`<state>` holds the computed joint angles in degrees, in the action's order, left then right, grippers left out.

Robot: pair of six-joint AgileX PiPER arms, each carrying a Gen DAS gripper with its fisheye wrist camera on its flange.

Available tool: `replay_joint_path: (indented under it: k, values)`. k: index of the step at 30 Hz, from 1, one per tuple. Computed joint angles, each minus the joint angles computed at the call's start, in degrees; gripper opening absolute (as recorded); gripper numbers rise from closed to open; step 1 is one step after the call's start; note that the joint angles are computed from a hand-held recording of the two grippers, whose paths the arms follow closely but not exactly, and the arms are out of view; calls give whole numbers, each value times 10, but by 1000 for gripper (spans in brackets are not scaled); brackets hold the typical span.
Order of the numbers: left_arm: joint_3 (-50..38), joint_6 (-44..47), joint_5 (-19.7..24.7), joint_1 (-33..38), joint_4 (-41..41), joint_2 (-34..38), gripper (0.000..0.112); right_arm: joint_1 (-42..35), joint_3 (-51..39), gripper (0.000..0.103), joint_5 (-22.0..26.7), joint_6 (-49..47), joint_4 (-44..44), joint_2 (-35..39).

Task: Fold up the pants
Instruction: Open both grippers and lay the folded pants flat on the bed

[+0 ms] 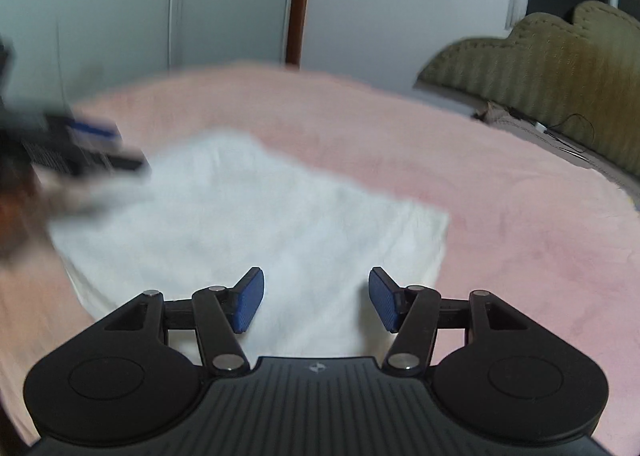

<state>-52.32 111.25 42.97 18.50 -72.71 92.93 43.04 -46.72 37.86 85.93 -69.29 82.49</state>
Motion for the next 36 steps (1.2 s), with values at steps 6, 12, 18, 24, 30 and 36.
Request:
replay_joint_path:
  k: [6, 12, 18, 24, 30, 36]
  values:
    - [18, 36, 69, 51, -64, -5, 91, 22, 36, 62, 31, 131, -55, -50]
    - [44, 26, 31, 18, -75, -32, 93, 34, 16, 63, 14, 141, -69, -34]
    - [79, -15, -52, -65, -94, -50, 98, 38, -15, 77, -19, 250, -112, 21]
    - [109, 65, -99, -96, -182, -54, 103, 59, -23, 87, 8, 316, -151, 79]
    - [106, 59, -97, -94, -180, -49, 103, 60, -15, 88, 7, 324, -161, 74]
    - [96, 35, -91, -89, -155, -46, 103, 59, -20, 88, 4, 316, -156, 77]
